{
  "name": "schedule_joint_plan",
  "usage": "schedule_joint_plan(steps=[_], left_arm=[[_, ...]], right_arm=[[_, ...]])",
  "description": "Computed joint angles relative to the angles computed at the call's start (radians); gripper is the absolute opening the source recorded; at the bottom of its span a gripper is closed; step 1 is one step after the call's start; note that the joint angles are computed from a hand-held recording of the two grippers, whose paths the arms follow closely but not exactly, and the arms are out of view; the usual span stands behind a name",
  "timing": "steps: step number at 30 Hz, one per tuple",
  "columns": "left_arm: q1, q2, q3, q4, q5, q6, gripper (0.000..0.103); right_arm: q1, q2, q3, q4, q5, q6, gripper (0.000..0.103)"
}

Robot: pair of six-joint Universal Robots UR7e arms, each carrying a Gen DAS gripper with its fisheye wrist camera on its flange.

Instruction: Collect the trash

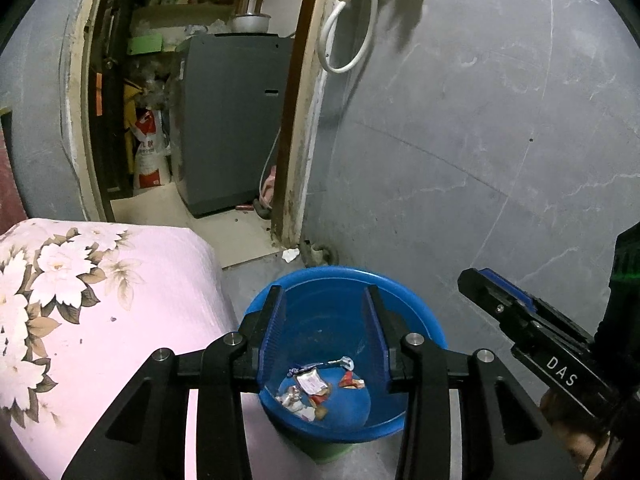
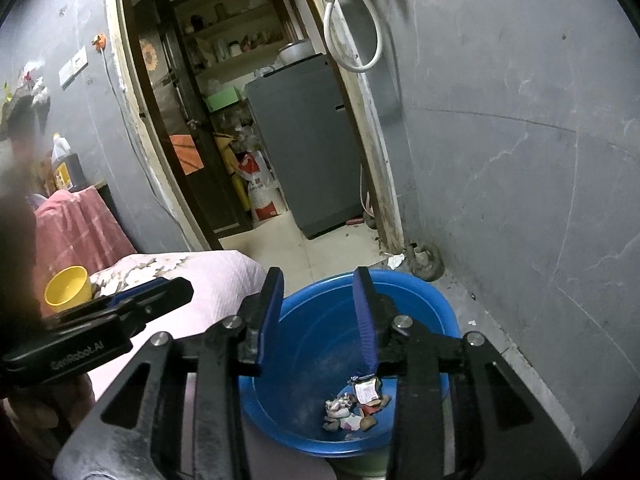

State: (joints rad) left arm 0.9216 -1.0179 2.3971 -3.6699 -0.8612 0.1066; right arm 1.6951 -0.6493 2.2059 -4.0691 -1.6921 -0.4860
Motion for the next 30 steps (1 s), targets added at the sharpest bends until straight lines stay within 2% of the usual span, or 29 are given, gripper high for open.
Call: schedule_joint_plan(steps=[10,18,24,27,30], left_arm=[[-0.068,-0.064,0.072,-0.01,0.071,-0.05,0.035],[-0.14,-0.188,0.176,0.006,0.153,-0.129,0.043],[-0.231,-0.292,0.276,0.039,0.258,-0.233,0.052],[-0.284,-0.37,0.33,0.113,0.316,-0.311,0.057],[-0.348,-0.476,0.389,0.237,0.382,-0.419,0.07]], right_arm=[[0.044,-0.015,0.042,-0.047,-0.018,0.003,0.055],[0.102,-0.022,0.083,-0.083,-0.041,0.016,0.062],[0.155,-0.017,0.12,-0.121,-0.062,0.033,0.071],[0.186,-0.006,0.138,-0.144,-0.078,0.038,0.077],[0.214,0.007,0.153,-0.166,-0.088,0.052,0.086]])
